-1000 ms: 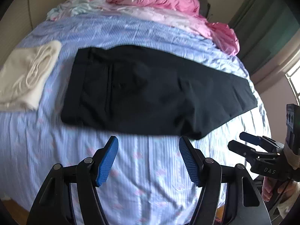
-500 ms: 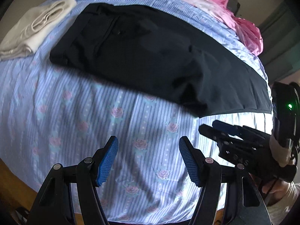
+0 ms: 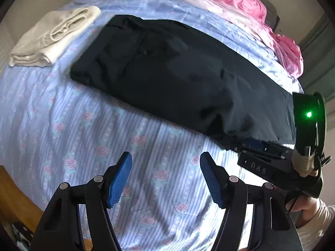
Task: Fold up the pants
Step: 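Open both grippers and smooth the folded trousers flat, then move both open grippers over one end of the black trouser strip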
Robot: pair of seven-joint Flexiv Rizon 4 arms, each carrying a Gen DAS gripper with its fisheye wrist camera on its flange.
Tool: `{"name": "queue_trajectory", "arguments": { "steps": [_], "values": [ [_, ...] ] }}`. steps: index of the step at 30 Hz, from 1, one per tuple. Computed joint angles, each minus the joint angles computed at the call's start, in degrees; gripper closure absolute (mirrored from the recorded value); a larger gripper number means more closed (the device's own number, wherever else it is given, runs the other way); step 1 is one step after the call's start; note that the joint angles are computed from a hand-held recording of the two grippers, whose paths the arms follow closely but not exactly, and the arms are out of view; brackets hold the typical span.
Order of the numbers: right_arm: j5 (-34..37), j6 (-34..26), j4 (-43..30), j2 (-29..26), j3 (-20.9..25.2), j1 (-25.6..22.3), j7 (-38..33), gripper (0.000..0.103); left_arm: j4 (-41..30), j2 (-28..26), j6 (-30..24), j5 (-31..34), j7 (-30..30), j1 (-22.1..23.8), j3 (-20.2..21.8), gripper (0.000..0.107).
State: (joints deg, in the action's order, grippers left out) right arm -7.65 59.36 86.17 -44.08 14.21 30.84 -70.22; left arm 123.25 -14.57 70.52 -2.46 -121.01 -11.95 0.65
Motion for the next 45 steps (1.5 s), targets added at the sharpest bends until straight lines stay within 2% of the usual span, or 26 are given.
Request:
{"name": "queue_trajectory", "arguments": {
  "steps": [3, 6, 7, 12, 15, 17, 20, 24, 27, 32, 34, 36, 37, 38, 42, 45],
  "values": [
    [2.1, -0.9, -0.4, -0.7, 2.6, -1.4, -2.5, 0.060, 0.1, 0.5, -1.3, 1.5, -3.4, -0.9, 1.2, 0.041],
    [0.8, -2.4, -0.1, -1.3, 1.6, -0.2, -4.6, 0.060, -0.1, 0.9, -2.5, 3.3, -6.4, -1.4, 1.7, 0.041],
    [0.6, -2.4, -0.3, -1.5, 1.3, 0.1, -4.6, 0.063, -0.2, 0.8, -2.8, 4.0, -7.6, -1.6, 1.9, 0.041],
    [0.3, 2.6, -0.7, -1.4, 0.6, 0.1, -5.0, 0.066, 0.0, -0.3, -1.5, 2.9, -10.6, -1.1, 0.8, 0.041],
    [-0.9, 0.4, -2.7, -3.0, 0.5, 0.3, -6.6, 0.069, -1.6, -1.5, -2.5, 3.5, -12.4, -1.7, 1.1, 0.041],
    [-1.5, -1.0, -3.2, -3.7, -0.2, 0.9, -6.6, 0.083, -2.2, -1.8, -2.8, 3.4, -12.3, -1.8, 0.9, 0.041],
    [-0.6, -0.1, -1.4, -2.5, -0.3, 1.2, -4.9, 0.090, -2.8, -1.6, -3.3, 3.5, -11.0, -1.7, 0.6, 0.041],
    [-4.0, 4.1, 3.6, 1.2, -2.5, 2.9, -3.5, 0.091, -4.5, -1.3, -6.5, 5.7, -10.5, -2.2, 1.3, 0.041],
    [-3.4, -0.5, 2.3, 0.7, 0.0, 1.2, -5.7, 0.092, -5.7, -1.6, -8.7, 5.8, -10.1, -1.8, 1.1, 0.041],
    [-2.2, -2.9, 1.7, 0.5, 0.5, 0.6, -6.5, 0.093, -8.6, -2.1, -12.6, 7.2, -9.8, -2.1, 0.9, 0.041],
    [-0.8, -3.6, 1.4, 1.1, 0.9, -0.2, -6.2, 0.090, -10.2, -1.9, -14.8, 9.1, -10.7, -2.9, 1.1, 0.041],
    [1.1, -4.2, 2.0, 2.6, 1.5, -1.2, -5.7, 0.077, -11.6, -1.2, -16.5, 11.2, -12.5, -3.8, 1.4, 0.041],
    [1.8, -3.5, 3.0, 3.7, 1.7, -1.6, -5.8, 0.066, -11.9, -0.8, -16.9, 11.9, -13.3, -4.1, 1.3, 0.041],
    [2.5, -1.6, 5.2, 5.7, 1.9, -2.5, -6.3, 0.062, -12.7, -0.2, -17.7, 13.2, -14.9, -4.7, 1.3, 0.041],
    [5.2, 0.5, 10.9, 12.6, 3.3, -5.9, -8.6, 0.055, -15.2, 2.2, -19.3, 16.9, -19.0, -6.4, 0.1, 0.041],
    [7.7, 1.2, 15.2, 19.1, 3.2, -8.7, -9.1, 0.043, -17.2, 2.9, -19.6, 17.5, -17.7, -7.1, -1.9, 0.039]
  ]
}}
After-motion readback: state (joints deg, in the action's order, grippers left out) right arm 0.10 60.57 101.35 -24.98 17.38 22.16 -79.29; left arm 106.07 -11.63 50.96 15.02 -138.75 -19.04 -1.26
